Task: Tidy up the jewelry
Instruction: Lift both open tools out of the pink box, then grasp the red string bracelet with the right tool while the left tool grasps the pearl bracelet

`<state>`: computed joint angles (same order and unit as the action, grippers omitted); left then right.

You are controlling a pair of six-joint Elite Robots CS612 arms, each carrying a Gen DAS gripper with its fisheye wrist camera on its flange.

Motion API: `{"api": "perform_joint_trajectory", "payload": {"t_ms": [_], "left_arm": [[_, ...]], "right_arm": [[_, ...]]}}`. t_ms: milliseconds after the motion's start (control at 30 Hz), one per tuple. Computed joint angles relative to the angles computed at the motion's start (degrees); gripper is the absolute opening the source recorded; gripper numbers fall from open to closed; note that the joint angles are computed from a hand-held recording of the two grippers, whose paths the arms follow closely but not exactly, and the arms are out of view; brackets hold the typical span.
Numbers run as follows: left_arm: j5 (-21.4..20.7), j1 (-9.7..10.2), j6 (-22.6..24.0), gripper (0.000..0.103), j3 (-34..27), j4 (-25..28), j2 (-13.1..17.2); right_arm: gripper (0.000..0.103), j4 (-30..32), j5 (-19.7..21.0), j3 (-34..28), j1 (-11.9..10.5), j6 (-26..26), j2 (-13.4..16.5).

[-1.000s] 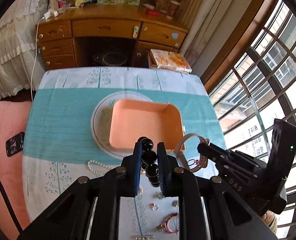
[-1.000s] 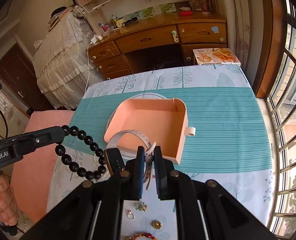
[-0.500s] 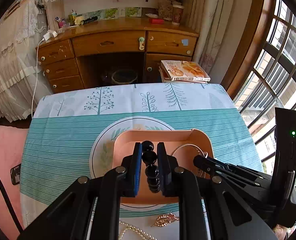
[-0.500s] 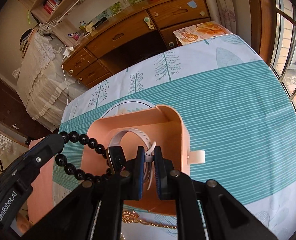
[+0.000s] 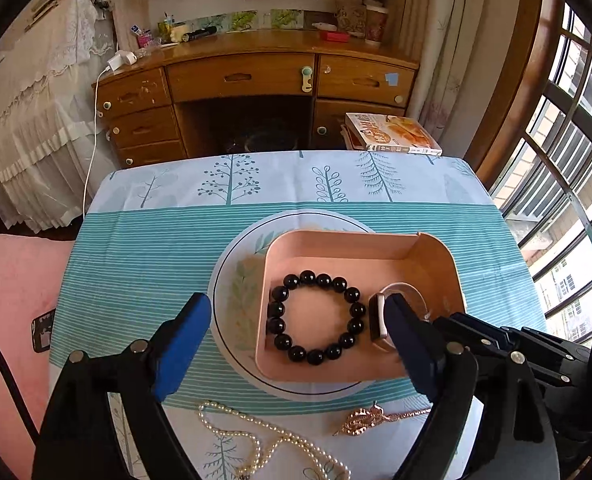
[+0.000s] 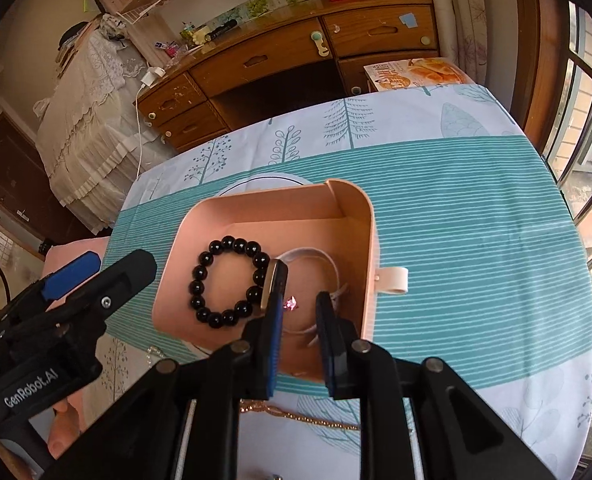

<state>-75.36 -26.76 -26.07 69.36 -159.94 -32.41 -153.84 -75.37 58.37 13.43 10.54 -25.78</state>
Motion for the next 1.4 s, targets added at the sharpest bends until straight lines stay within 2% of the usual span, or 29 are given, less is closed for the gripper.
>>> {"api": "perform_joint_trajectory", "payload": {"t_ms": [200, 300, 433, 633, 767, 933, 1133, 1300, 1400], "left_arm": [[-0.1, -0.54, 0.5, 0.087, 5.7, -4.8, -2.7], [-1.6, -0.33, -1.8, 0.087, 8.2, -6.6, -4.0], [1.2, -0.56, -4.1, 0.087, 11.9, -9.2, -5.7], [3.7, -0.82, -6.6, 0.087, 18.0, -10.9, -9.1], [6.3, -1.47, -5.9, 0.087, 22.8, -13.4, -11.4], [4.3, -1.53, -4.5, 0.087, 28.2, -17.3, -13.5], [4.2, -2.17, -1.4, 0.087, 32.2, -17.4, -14.8], [0.3, -1.56, -0.7, 0.087, 33.3, -13.3, -15.0], [-2.7, -0.83, -1.4, 0.087, 33.4, -11.0, -14.8]], "right_arm": [[0.018, -5.4, 0.9, 6.3, -0.1, -2.1, -3.4], [0.018, -7.1, 1.0, 9.1, -0.1, -2.8, -5.1], [0.018, -10.3, 1.5, 13.1, -0.1, -4.1, -7.3], [0.018, -14.1, -0.3, 18.8, 0.5, -6.9, -10.4], [0.018, -16.4, -1.7, 22.6, 0.9, -9.5, -12.2], [0.018, -17.8, -3.9, 26.3, 1.3, -11.9, -13.8], [0.018, -13.2, -5.1, 28.0, 1.5, -14.0, -14.8], [0.018, -6.9, -5.2, 28.0, 1.5, -15.2, -15.4], [0.018, -2.2, -3.5, 27.6, 1.1, -15.0, -15.4]]}}
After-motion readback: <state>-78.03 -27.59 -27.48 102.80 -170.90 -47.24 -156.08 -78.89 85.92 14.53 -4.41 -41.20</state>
